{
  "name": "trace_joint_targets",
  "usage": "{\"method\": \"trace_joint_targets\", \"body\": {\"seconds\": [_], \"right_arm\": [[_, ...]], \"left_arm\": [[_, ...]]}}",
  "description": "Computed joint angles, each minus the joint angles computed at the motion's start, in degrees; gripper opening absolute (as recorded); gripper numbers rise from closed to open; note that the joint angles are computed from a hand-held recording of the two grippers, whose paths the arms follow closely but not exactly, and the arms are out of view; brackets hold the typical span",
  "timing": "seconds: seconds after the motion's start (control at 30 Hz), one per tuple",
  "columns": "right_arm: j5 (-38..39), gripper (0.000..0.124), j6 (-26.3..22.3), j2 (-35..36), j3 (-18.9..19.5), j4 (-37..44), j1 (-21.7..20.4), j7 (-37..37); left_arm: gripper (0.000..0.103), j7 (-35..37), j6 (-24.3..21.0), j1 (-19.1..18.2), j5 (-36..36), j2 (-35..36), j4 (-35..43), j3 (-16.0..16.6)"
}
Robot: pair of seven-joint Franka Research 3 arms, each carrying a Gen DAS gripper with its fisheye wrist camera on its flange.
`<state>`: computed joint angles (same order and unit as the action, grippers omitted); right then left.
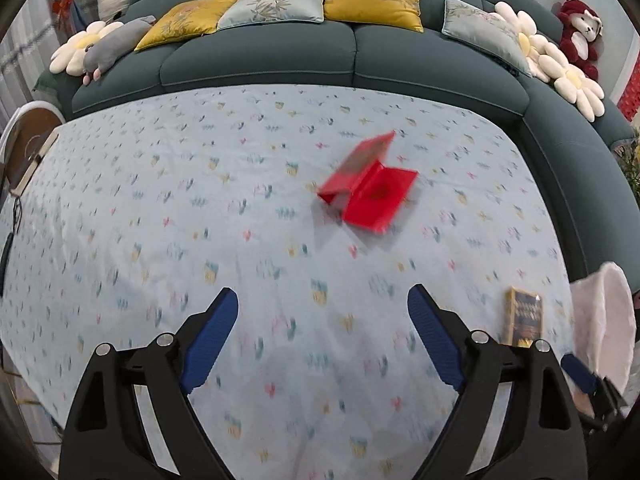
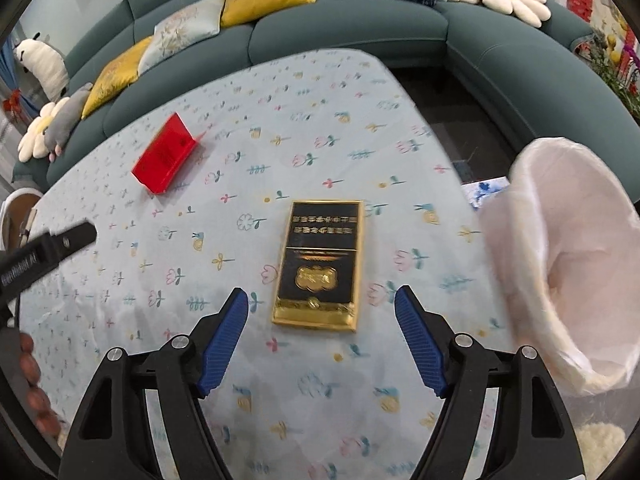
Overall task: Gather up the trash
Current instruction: 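Move both open tools back over the table toward the red envelope, then grasp the red envelope with the left tool while the right grasps the black-gold box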
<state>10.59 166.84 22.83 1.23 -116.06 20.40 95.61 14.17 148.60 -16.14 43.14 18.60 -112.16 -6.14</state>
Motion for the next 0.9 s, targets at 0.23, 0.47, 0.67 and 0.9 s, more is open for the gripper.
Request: {"method": "trace_joint_targets", "body": {"seconds": [0.23,0.47,0.67,0.9], "right_arm": [[-3.08,0.072,-1.64,5.27,-2.54,5.97,2.63,2.86],[-3.31,0.072,-1.71,7.42,-2.68,7.73,2.29,3.49],[-4.90,0.071,-1.24,8.18,-4.01,8.51,3.54,4.68],[-5.46,0.057,-0.80,8.21,-3.44,8.51,3.04,4.09]], "left_arm": [[0.084,5.66,-1.25,0.70,-1.16,7.72,9.68,1.49],[0.082,14.10,-4.31,0.35,-4.65,16.44,20.26,2.74],[0.057,19.12,-4.71,1.15,-9.49,20.02,24.46,2.21],[0.008,22.52,-3.19,0.59,-12.32,18.98,22.12,2.15]]}}
